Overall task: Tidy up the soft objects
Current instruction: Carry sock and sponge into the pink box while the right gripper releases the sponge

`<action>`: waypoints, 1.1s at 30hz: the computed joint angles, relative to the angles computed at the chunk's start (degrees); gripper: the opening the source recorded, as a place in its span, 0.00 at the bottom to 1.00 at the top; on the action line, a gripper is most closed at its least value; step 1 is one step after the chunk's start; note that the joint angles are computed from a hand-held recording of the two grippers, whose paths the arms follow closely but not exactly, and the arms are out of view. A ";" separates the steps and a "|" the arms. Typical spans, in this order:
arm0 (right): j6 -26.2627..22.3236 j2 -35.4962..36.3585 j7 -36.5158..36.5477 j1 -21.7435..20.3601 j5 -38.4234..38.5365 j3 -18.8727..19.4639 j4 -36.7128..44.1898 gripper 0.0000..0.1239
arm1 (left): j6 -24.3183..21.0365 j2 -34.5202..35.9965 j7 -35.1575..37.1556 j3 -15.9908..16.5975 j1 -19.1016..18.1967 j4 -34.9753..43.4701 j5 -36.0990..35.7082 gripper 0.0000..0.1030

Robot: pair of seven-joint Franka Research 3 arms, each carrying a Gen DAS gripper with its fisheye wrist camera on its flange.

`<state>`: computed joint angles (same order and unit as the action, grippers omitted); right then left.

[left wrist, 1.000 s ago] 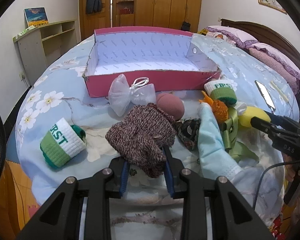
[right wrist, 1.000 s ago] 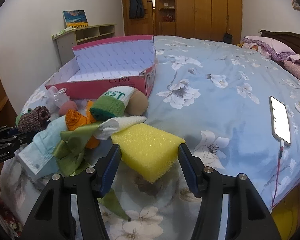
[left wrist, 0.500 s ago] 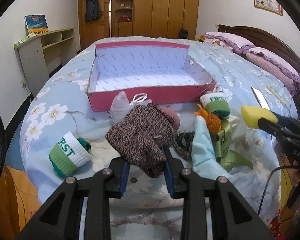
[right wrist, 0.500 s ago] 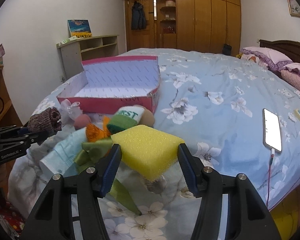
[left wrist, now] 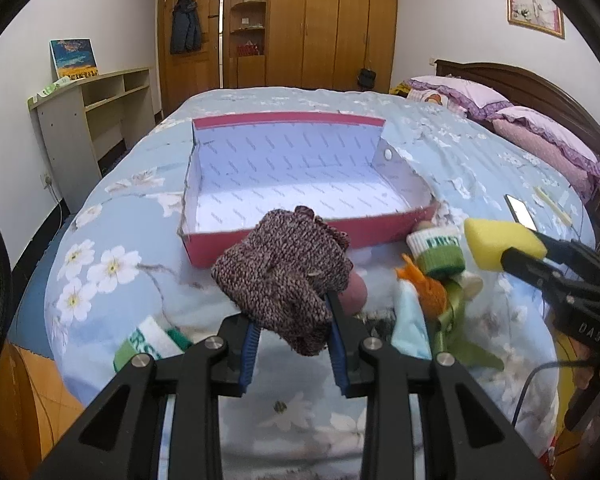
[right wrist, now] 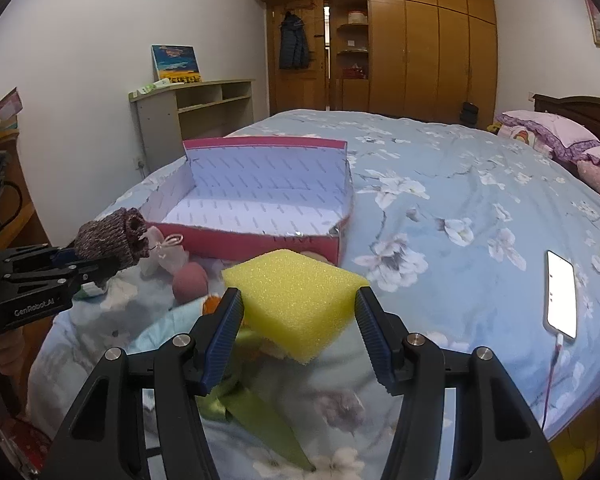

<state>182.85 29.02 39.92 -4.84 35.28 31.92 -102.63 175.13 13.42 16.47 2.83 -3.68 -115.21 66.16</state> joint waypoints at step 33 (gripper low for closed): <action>-19.01 23.33 18.96 20.87 -13.05 -22.64 42.18 0.48 | -6.30 17.99 32.50 -1.01 1.39 22.59 -33.46 0.31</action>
<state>163.84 52.35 58.88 16.03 22.23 9.28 -60.45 168.83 31.41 48.97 1.81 -2.30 -92.63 32.70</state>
